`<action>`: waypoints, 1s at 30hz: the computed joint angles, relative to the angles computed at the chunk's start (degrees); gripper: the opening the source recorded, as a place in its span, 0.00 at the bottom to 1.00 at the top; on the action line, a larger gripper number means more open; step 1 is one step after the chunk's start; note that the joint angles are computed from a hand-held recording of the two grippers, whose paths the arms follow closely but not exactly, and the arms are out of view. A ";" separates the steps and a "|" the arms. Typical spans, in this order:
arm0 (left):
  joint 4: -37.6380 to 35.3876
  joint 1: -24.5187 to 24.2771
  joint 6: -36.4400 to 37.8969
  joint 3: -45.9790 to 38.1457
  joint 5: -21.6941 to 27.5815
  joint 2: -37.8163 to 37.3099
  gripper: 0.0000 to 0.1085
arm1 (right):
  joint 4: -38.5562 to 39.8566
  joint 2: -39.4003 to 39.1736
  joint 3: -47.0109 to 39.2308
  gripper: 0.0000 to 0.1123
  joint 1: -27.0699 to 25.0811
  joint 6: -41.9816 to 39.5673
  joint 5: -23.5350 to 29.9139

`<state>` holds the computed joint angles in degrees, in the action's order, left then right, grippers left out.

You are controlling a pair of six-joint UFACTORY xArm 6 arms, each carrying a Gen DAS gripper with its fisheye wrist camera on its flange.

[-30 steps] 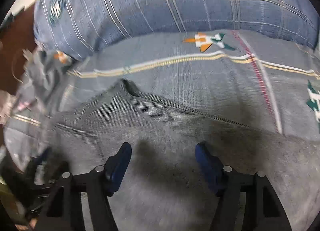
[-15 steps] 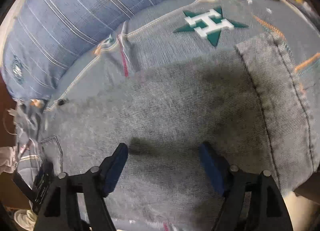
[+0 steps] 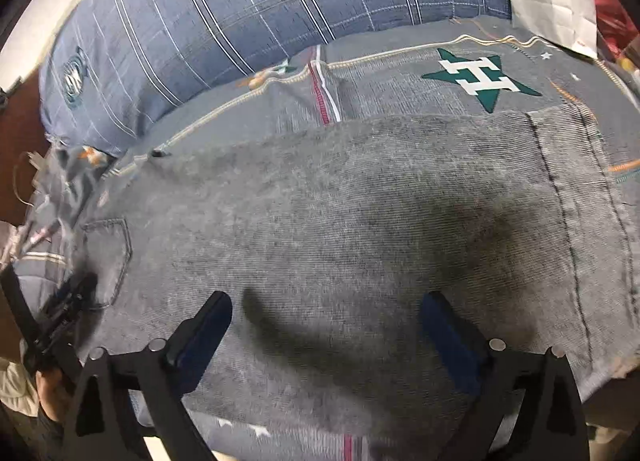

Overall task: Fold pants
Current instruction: 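Grasp the jeans leg cuff with the right gripper and lift it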

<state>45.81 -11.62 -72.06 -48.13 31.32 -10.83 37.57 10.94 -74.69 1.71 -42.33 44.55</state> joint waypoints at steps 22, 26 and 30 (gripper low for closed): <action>10.12 -3.32 -9.72 -0.29 4.77 -3.01 0.89 | 34.71 4.58 0.37 0.82 -24.08 8.17 16.34; 8.93 -3.51 -9.12 -1.04 4.94 -2.72 0.89 | 32.45 7.46 -2.90 0.76 -23.65 12.09 14.86; 7.92 -4.85 -7.44 -4.02 5.04 -0.98 0.89 | 30.29 9.08 -4.90 0.73 -23.28 14.69 13.34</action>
